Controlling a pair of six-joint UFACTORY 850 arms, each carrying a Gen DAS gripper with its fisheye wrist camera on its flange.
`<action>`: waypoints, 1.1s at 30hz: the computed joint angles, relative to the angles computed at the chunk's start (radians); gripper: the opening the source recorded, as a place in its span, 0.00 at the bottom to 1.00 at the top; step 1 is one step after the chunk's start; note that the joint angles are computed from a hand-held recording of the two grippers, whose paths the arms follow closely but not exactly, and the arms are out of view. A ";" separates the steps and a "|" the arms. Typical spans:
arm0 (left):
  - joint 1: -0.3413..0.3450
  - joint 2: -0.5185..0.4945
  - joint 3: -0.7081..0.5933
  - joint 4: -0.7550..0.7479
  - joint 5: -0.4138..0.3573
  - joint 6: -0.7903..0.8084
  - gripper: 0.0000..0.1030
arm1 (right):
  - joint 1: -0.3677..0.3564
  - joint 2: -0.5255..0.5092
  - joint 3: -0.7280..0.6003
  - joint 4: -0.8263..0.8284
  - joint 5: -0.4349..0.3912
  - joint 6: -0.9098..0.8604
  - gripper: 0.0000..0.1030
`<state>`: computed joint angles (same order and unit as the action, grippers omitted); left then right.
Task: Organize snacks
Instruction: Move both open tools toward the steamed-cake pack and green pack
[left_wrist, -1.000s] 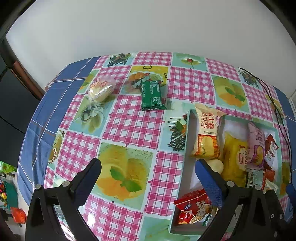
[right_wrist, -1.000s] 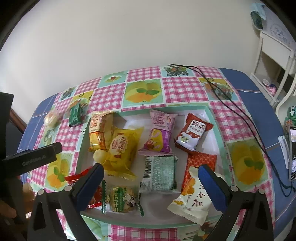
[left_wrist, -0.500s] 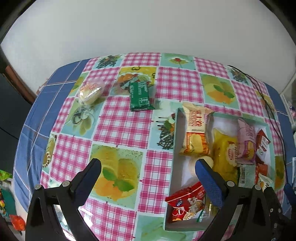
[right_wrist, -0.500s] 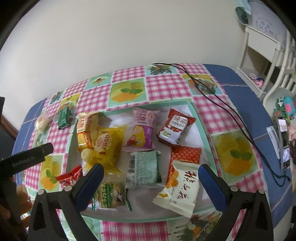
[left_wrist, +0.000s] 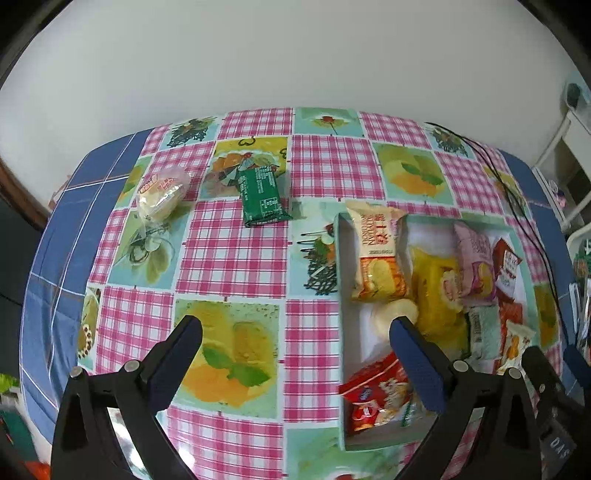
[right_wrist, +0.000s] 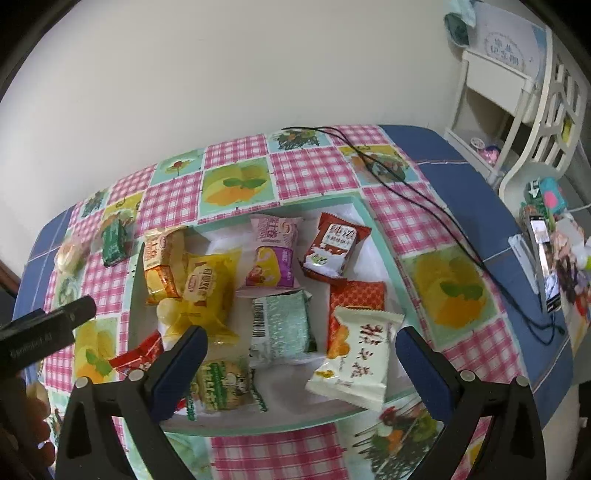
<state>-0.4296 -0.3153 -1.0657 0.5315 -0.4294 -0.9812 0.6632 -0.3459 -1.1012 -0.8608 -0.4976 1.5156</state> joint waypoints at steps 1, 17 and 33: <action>0.006 0.000 0.002 -0.005 0.003 0.009 0.98 | 0.004 -0.012 -0.013 0.019 -0.010 -0.013 1.00; 0.218 0.100 0.115 0.080 0.085 0.037 0.98 | 0.104 -0.195 -0.295 0.091 -0.033 -0.128 1.00; 0.353 0.099 0.140 -0.193 0.177 0.332 0.98 | 0.164 -0.390 -0.530 0.247 0.006 -0.311 1.00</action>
